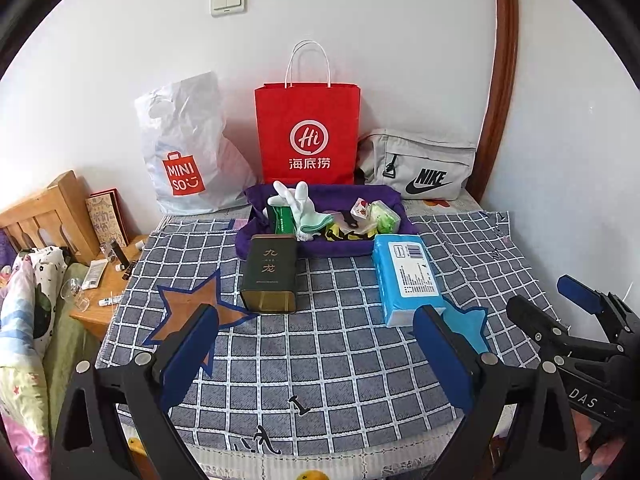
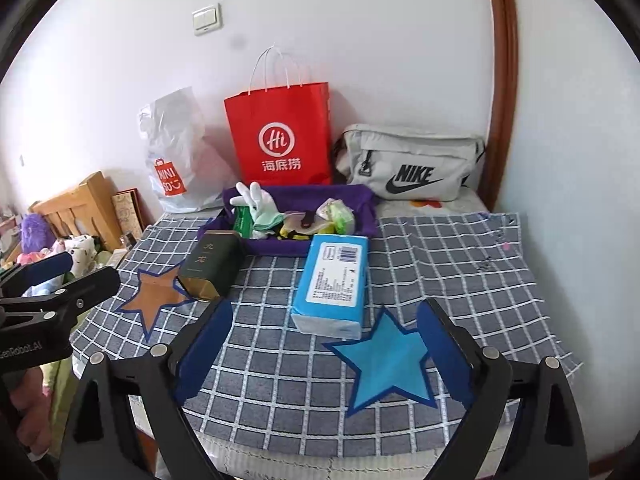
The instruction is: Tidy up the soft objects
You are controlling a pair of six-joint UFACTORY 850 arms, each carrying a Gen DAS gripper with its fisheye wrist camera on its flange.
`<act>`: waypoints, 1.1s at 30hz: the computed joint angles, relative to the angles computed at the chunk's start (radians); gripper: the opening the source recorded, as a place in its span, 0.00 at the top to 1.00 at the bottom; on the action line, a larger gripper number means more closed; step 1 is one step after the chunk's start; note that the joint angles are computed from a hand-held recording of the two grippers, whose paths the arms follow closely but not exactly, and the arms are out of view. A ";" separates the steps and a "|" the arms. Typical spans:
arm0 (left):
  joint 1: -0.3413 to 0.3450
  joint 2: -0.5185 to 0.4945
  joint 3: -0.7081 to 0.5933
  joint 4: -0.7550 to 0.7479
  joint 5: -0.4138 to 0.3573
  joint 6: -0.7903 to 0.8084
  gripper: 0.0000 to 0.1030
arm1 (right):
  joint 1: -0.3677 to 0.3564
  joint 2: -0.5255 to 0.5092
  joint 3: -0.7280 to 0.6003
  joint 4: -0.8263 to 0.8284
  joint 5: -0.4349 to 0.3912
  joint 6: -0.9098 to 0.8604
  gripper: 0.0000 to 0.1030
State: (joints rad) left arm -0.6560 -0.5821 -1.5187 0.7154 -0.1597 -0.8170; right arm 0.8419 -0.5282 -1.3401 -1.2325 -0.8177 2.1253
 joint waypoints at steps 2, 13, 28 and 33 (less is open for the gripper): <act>-0.004 0.010 0.014 0.077 0.001 -0.074 0.04 | 0.008 0.009 0.011 -0.004 -0.005 0.013 0.10; -0.016 0.028 0.040 0.290 -0.017 -0.294 0.04 | 0.036 0.032 0.036 -0.010 -0.039 0.034 0.10; -0.021 0.041 0.055 0.314 -0.017 -0.320 0.04 | 0.048 0.029 0.031 -0.008 -0.046 0.032 0.10; -0.022 0.040 0.054 0.319 -0.021 -0.326 0.04 | 0.048 0.029 0.031 -0.011 -0.044 0.035 0.10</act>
State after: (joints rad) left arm -0.6776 -0.5422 -1.4646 1.0346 -0.1806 -1.1426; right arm 0.8903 -0.4997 -1.3089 -1.2438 -0.8614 2.1605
